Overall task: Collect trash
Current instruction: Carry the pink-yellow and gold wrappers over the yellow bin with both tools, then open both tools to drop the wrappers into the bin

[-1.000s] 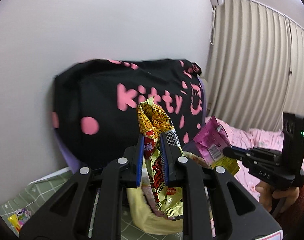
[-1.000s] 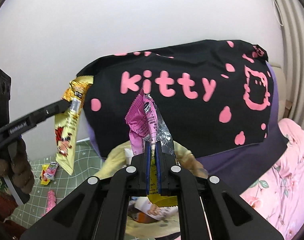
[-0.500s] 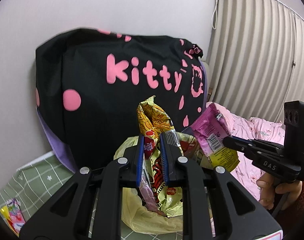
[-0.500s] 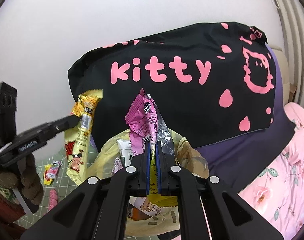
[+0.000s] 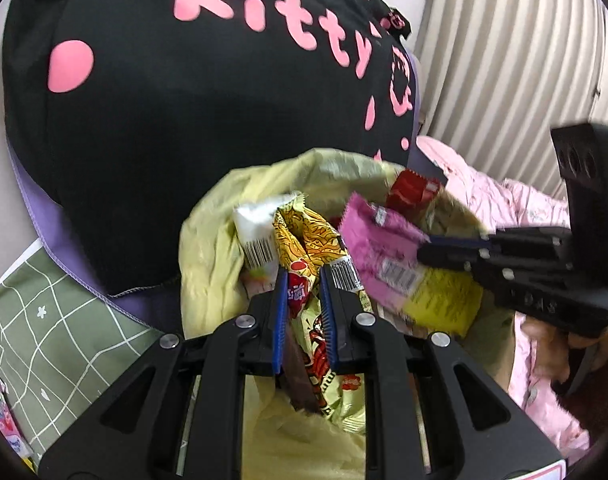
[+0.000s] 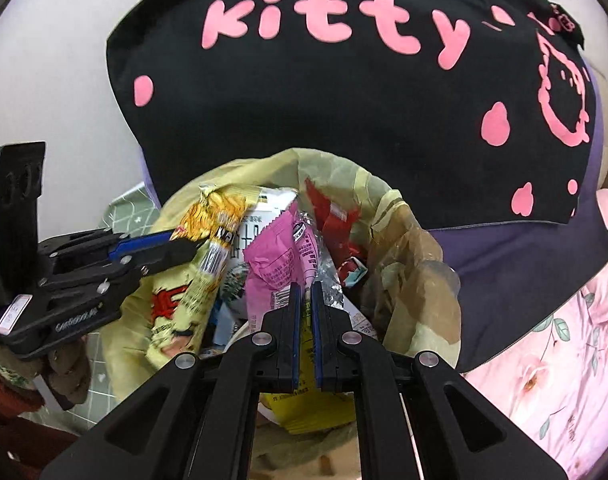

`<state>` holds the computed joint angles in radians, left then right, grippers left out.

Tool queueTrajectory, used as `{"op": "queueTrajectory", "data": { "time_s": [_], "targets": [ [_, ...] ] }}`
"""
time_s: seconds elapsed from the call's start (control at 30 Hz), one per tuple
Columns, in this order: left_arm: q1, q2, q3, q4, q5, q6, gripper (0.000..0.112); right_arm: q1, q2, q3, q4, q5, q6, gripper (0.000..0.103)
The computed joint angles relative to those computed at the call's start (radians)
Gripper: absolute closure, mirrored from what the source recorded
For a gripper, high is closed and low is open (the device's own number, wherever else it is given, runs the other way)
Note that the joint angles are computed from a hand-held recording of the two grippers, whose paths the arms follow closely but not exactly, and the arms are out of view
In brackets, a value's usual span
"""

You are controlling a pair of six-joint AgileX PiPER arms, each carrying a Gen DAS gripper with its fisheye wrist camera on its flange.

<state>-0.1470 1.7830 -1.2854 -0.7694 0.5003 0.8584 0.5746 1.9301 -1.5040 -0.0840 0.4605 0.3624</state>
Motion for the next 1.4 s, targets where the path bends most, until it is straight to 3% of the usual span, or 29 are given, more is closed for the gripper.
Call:
{"op": "queueTrajectory", "data": {
  "time_s": [0.17, 0.33, 0.6, 0.77, 1.0, 1.1, 1.17, 1.23, 1.3, 1.4],
  "targets": [
    [-0.011, 0.011, 0.0, 0.054, 0.015, -0.02, 0.098, 0.007, 0.012, -0.018, -0.023, 0.01, -0.006, 0.097],
    [-0.012, 0.024, -0.034, 0.078, 0.024, -0.052, 0.098, 0.01, -0.002, 0.015, -0.131, -0.028, 0.121, 0.097],
    [0.021, 0.045, -0.08, 0.014, 0.093, -0.037, 0.098, 0.032, -0.013, 0.025, -0.213, -0.039, 0.206, 0.097],
    [0.053, 0.066, -0.108, -0.013, 0.182, -0.036, 0.098, 0.042, -0.013, 0.034, -0.239, -0.041, 0.253, 0.097],
    [0.06, 0.048, -0.092, -0.032, 0.185, -0.008, 0.097, 0.048, -0.013, 0.03, -0.245, -0.024, 0.282, 0.097],
    [0.079, 0.038, -0.088, -0.063, 0.207, 0.008, 0.088, 0.055, -0.022, 0.041, -0.292, -0.022, 0.355, 0.096],
    [0.1, 0.018, -0.064, -0.106, 0.224, 0.046, 0.083, 0.064, -0.031, 0.052, -0.343, -0.019, 0.416, 0.092],
    [0.111, -0.005, -0.039, -0.127, 0.22, 0.072, 0.08, 0.076, -0.038, 0.058, -0.386, -0.007, 0.46, 0.08],
    [0.124, -0.029, -0.014, -0.14, 0.213, 0.081, 0.074, 0.087, -0.047, 0.065, -0.426, 0.002, 0.5, 0.074],
    [0.163, -0.077, 0.037, -0.179, 0.221, 0.1, 0.073, 0.107, -0.059, 0.068, -0.486, 0.027, 0.563, 0.074]
  ]
}}
